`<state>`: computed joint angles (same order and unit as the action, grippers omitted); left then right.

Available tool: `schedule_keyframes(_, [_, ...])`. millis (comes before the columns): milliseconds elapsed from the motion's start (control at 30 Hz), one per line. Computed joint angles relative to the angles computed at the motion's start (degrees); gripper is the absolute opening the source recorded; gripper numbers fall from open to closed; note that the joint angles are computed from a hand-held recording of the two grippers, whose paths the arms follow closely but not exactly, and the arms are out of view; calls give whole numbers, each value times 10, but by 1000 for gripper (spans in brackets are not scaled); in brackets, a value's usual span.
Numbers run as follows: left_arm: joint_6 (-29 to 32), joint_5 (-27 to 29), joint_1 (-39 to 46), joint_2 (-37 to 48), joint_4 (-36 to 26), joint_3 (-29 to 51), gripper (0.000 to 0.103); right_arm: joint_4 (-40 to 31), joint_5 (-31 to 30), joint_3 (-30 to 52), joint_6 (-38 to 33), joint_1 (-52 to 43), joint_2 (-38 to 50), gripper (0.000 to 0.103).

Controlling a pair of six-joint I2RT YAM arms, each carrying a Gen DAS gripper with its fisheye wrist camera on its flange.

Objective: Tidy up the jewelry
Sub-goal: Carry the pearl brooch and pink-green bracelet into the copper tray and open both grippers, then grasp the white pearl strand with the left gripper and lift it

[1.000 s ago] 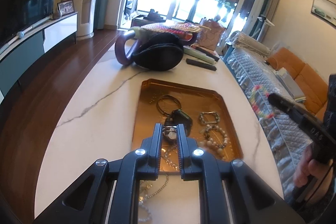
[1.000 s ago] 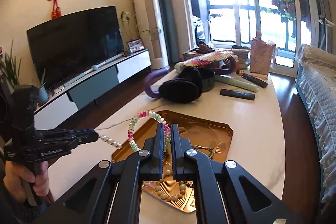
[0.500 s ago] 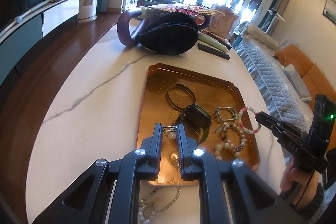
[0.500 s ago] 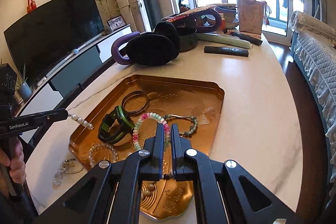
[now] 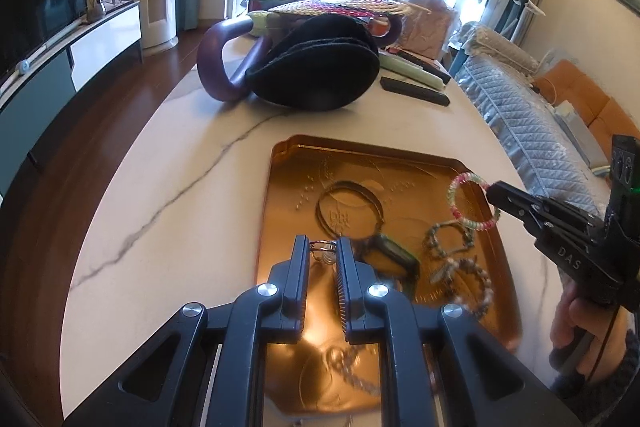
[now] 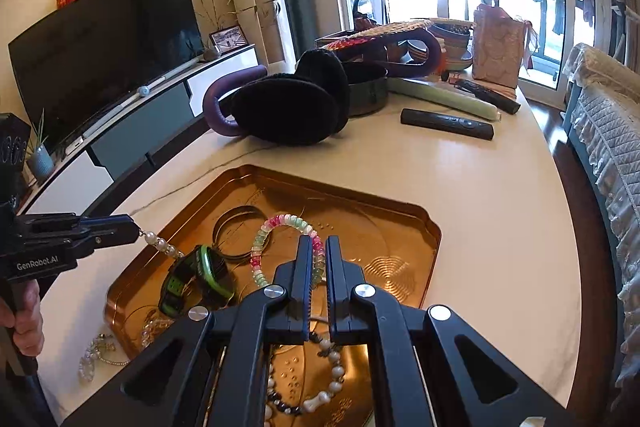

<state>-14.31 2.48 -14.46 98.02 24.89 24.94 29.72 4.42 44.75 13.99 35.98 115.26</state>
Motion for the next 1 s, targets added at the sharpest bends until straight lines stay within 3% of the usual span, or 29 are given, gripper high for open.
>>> schedule_keyframes(333, [-10,25,32,104,38,47,14,1,-49,41,2,-56,67,6])
schedule_keyframes(467, [-7,1,17,135,34,62,14,-9,-59,69,-7,-67,89,6])
schedule_keyframes(667, [-1,4,6,125,31,56,14,-18,-71,80,6,-82,92,6])
schedule_keyframes(700, [6,3,3,122,24,56,14,-17,-72,73,7,-82,88,10])
schedule_keyframes(767, [11,-25,-12,112,6,58,20,-22,-73,64,8,-83,81,16])
schedule_keyframes(800, [12,-55,-28,107,-9,61,33,-20,-75,58,9,-82,77,24])
schedule_keyframes(833, [13,-90,-45,99,-23,61,54,-15,-79,48,10,-82,70,37])
schedule_keyframes(900, [15,-136,-69,82,-11,43,76,-4,-79,31,14,-78,55,51])
schedule_keyframes(1000, [12,-130,-72,42,11,4,80,8,-78,0,11,-65,22,55])
